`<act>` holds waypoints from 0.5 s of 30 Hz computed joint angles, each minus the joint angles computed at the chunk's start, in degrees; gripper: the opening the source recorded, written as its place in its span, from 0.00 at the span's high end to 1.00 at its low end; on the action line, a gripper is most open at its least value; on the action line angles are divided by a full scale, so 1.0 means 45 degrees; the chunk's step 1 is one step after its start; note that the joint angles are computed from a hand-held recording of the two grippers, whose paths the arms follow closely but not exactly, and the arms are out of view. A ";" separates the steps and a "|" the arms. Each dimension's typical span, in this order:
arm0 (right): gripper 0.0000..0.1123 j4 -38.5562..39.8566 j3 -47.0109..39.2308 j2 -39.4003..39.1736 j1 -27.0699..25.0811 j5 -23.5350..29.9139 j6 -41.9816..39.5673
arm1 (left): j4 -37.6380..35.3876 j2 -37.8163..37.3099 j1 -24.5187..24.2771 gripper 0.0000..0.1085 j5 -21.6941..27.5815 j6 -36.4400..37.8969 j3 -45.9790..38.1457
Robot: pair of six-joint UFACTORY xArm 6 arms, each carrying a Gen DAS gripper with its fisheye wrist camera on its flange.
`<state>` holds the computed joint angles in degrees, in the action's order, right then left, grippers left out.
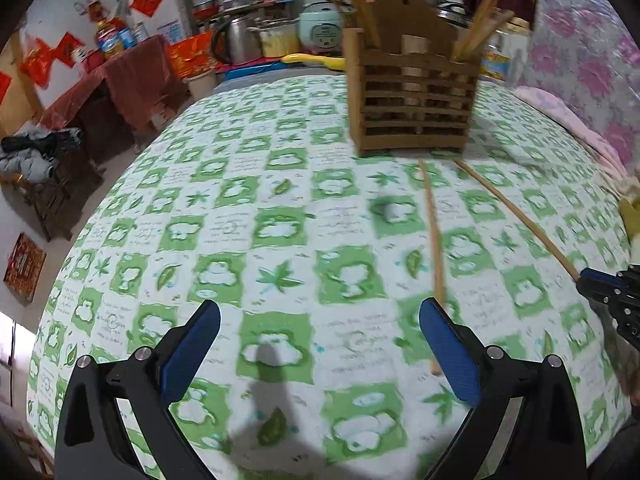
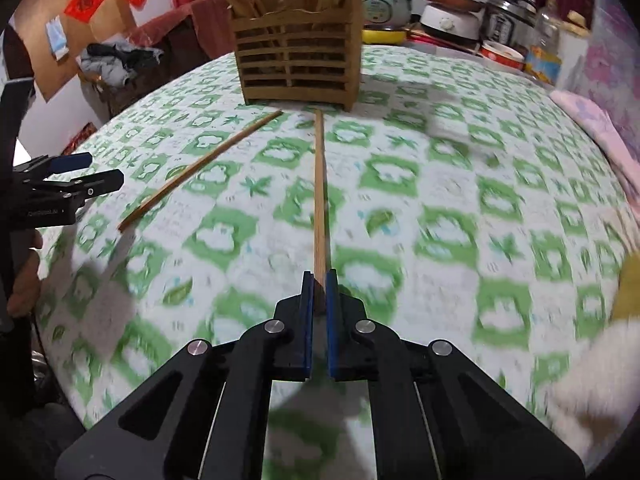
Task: Organize utensils
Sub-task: 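Close both grippers on one separated wooden chopstick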
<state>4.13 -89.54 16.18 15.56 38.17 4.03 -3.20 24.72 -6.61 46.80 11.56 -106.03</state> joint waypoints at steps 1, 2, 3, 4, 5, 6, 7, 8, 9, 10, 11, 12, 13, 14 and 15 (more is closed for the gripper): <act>0.89 0.0272 0.0422 -0.0283 -0.0052 -0.0469 -0.0022 | -0.0336 -0.0086 -0.0073 0.10 0.0203 0.0465 0.0070; 0.87 0.0297 0.0507 -0.0298 -0.0086 -0.0782 0.0070 | -0.0431 -0.0144 -0.0142 0.10 0.0329 0.0684 0.0140; 0.78 0.0298 0.0705 -0.0402 -0.0123 -0.1150 0.0243 | -0.0451 -0.0221 -0.0238 0.10 0.0417 0.0837 0.0240; 0.68 0.0373 0.0701 -0.0374 -0.0147 -0.1257 0.0311 | -0.0431 -0.0310 -0.0343 0.10 0.0446 0.0951 0.0370; 0.65 0.0376 0.0779 -0.0407 -0.0180 -0.1429 0.0473 | -0.0452 -0.0365 -0.0408 0.12 0.0460 0.1056 0.0471; 0.63 0.0417 0.0877 -0.0459 -0.0213 -0.1587 0.0557 | -0.0603 -0.0350 -0.0456 0.18 0.0623 0.1246 0.0449; 0.63 0.0666 0.0930 -0.0484 -0.0236 -0.1677 0.0418 | -0.0758 -0.0201 -0.0502 0.22 0.1014 0.1391 0.0207; 0.62 0.0842 0.0984 -0.0520 -0.0257 -0.1737 0.0312 | -0.0784 -0.0041 -0.0528 0.35 0.1324 0.1423 -0.0011; 0.60 0.0921 0.1002 -0.0525 -0.0266 -0.1782 0.0282 | -0.0737 0.0186 -0.0562 0.47 0.1719 0.1407 -0.0334; 0.60 0.0945 0.1023 -0.0535 -0.0276 -0.1815 0.0275 | -0.0865 0.0317 -0.0563 0.50 0.1909 0.1494 -0.0509; 0.59 0.0916 0.1026 -0.0530 -0.0275 -0.1855 0.0305 | -0.0941 0.0235 -0.0560 0.55 0.1789 0.1497 -0.0383; 0.59 0.0858 0.1034 -0.0528 -0.0267 -0.1898 0.0348 | -0.1031 0.0191 -0.0547 0.62 0.1779 0.1504 -0.0319; 0.59 0.0805 0.1119 -0.0595 -0.0261 -0.1954 0.0381 | -0.1141 0.0167 -0.0534 0.64 0.1780 0.1565 -0.0266; 0.59 0.0768 0.1149 -0.0611 -0.0259 -0.2009 0.0394 | -0.1139 0.0093 -0.0540 0.71 0.1658 0.1586 -0.0136; 0.59 0.0736 0.1169 -0.0618 -0.0250 -0.2071 0.0395 | -0.1244 0.0055 -0.0535 0.79 0.1653 0.1677 -0.0079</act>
<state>7.44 -84.28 13.40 14.44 28.85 5.81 -8.79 24.97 -9.02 54.24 19.11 -106.38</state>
